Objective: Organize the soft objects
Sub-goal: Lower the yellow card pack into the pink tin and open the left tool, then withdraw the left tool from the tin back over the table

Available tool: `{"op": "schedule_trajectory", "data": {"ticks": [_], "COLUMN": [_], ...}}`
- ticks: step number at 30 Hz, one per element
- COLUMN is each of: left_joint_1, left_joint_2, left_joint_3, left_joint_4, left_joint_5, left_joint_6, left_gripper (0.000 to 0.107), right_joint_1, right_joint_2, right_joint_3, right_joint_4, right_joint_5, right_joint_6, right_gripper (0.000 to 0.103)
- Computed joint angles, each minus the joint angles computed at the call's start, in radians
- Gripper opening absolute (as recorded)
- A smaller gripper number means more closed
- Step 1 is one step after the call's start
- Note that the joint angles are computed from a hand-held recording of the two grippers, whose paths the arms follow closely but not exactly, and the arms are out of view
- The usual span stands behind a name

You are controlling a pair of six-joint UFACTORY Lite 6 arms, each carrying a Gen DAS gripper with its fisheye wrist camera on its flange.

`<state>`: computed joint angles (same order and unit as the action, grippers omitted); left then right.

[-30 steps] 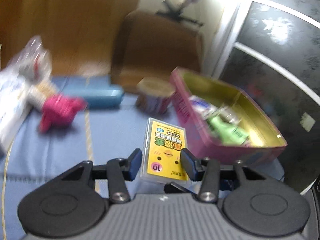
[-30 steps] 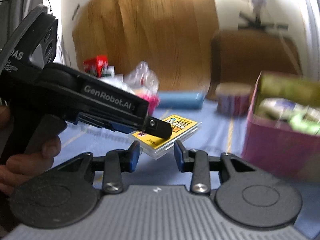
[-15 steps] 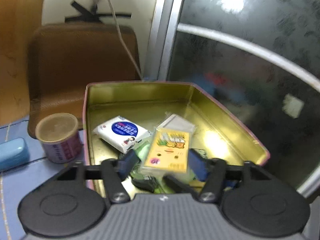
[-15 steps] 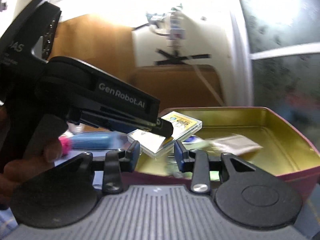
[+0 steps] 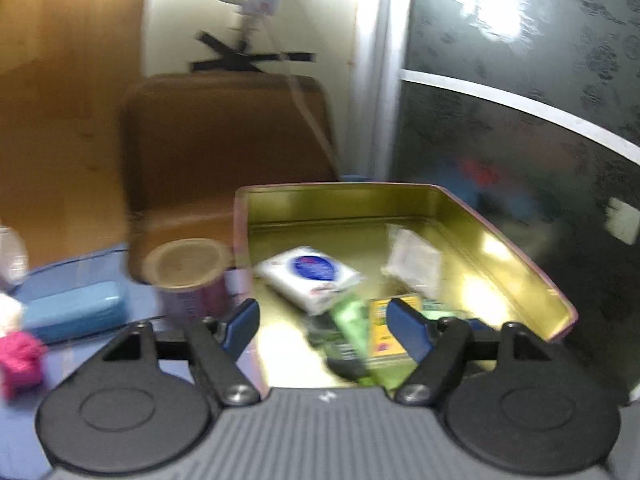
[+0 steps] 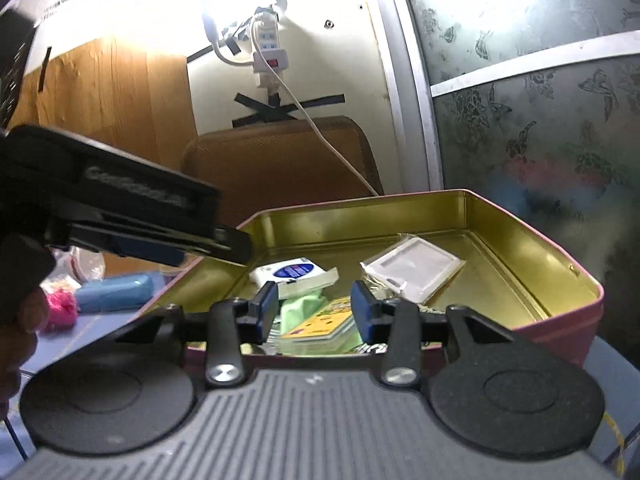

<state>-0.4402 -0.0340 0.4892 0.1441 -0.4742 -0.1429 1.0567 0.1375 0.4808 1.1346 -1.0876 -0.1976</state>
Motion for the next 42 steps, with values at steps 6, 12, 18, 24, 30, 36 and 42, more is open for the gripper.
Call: {"op": "schedule_trajectory", "data": {"ticks": [6,12,18,24,30,36,42], "left_joint_1": [0.05,0.239,0.514,0.746,0.976,1.157,1.279], "left_joint_2": [-0.135,-0.195,-0.127,-0.014,0.158,0.36,0.45], "left_joint_3": [-0.157,-0.277,-0.309,-0.294,-0.209,-0.055,0.051], "left_joint_4": [-0.352,-0.235,0.026,0.192,0.336,0.387,0.599], "left_joint_5": [-0.015,-0.039,-0.109,-0.224,-0.315,-0.358,-0.355], "left_joint_6": [0.36,0.321,0.197,0.173,0.173,0.145,-0.065], "left_gripper": [0.078,0.081,0.081,0.096,0.096,0.096,0.095], "right_joint_1": [0.087,0.127,0.184,0.213,0.211,0.17,0.061], "right_joint_2": [-0.051,-0.037,0.076,0.181,0.25,0.355,0.554], "right_joint_3": [-0.006,0.047,0.176,0.306,0.404,0.559,0.874], "right_joint_4": [0.077,0.061,0.063,0.086,0.083,0.029,-0.062], "right_joint_5": [-0.034,0.035,0.095,0.158,0.227,0.336,0.498], "right_joint_6": [0.017,0.074,0.02,-0.057,-0.124,-0.216,-0.317], "right_gripper": [0.044,0.044,0.044,0.045,0.045,0.048,0.052]}}
